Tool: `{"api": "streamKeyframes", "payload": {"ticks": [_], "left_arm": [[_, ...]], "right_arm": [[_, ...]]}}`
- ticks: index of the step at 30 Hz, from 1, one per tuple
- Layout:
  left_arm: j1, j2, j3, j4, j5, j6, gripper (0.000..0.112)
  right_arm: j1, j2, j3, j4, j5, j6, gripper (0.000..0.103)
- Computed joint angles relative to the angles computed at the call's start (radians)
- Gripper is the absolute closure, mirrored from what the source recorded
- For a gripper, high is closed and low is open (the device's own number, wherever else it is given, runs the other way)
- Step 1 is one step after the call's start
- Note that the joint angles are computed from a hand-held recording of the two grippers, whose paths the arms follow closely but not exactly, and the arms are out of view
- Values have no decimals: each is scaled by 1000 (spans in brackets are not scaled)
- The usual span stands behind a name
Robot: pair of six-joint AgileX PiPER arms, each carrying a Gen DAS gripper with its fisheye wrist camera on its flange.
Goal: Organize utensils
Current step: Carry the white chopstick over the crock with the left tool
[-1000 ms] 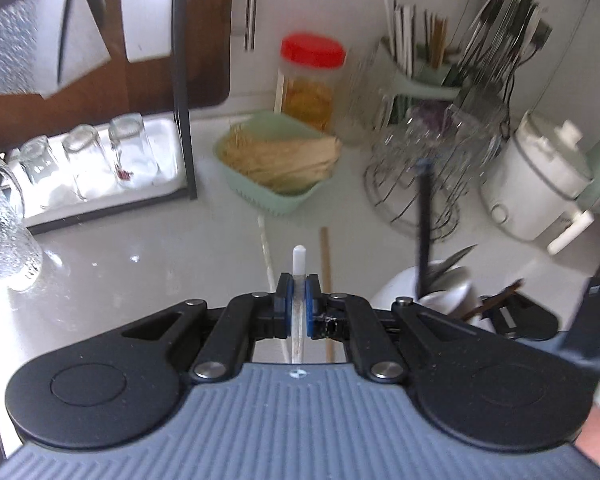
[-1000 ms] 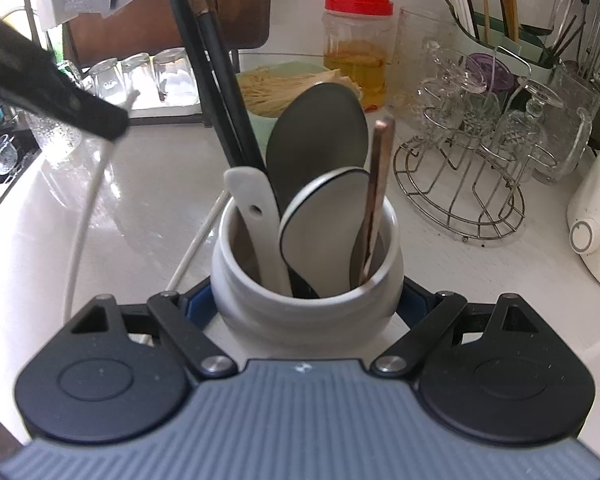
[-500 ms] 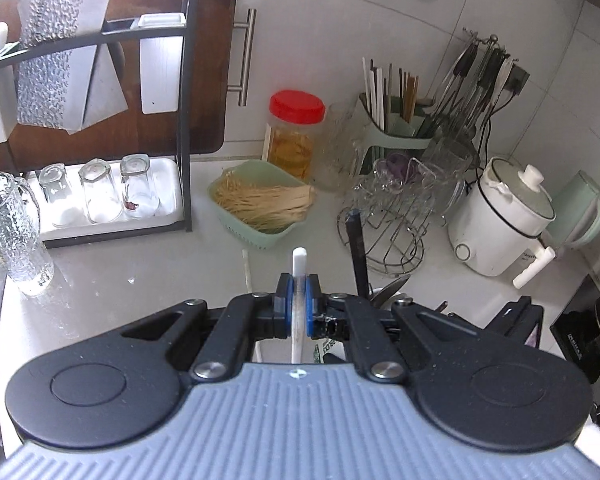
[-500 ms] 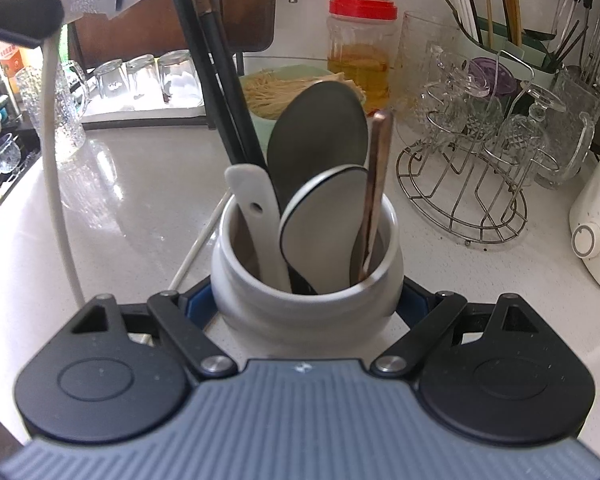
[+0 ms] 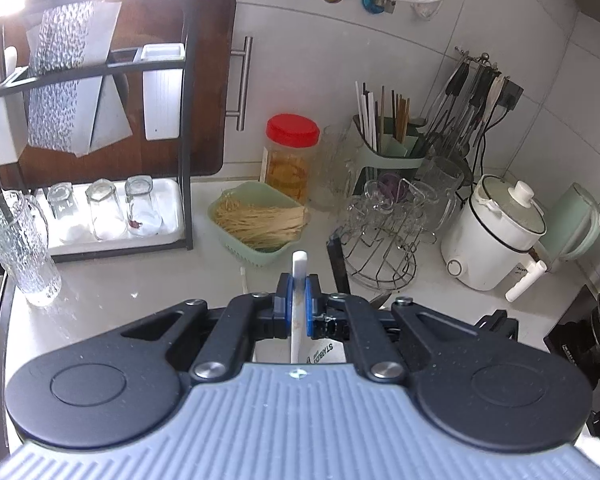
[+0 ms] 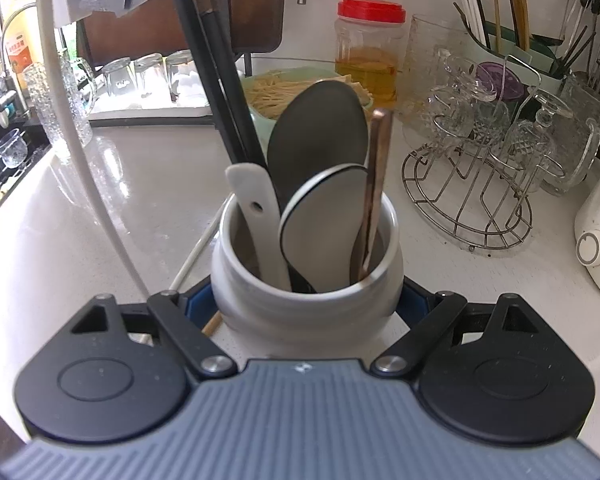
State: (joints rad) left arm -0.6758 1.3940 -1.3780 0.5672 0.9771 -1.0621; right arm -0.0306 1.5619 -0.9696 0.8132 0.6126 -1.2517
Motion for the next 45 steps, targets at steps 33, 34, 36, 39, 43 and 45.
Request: {"api": "streamKeyframes", "payload": {"ticks": [33, 34, 36, 39, 43, 45], "left_arm": [[-38, 236, -651, -93, 206, 371, 105], [-35, 240, -651, -100, 203, 376, 105], [-31, 244, -637, -112, 193, 383, 105], [-16, 252, -611, -147, 179, 394, 105], [23, 279, -611, -242, 185, 453, 105], [50, 305, -637, -309, 211, 503, 105]], "right_arm": [[-6, -1, 4, 18, 5, -20, 12], [-6, -2, 5, 20, 5, -22, 12], [-7, -3, 7, 24, 5, -26, 12], [-8, -4, 9, 28, 4, -29, 12], [-8, -3, 9, 29, 4, -30, 12], [-8, -4, 9, 27, 4, -24, 12]]}}
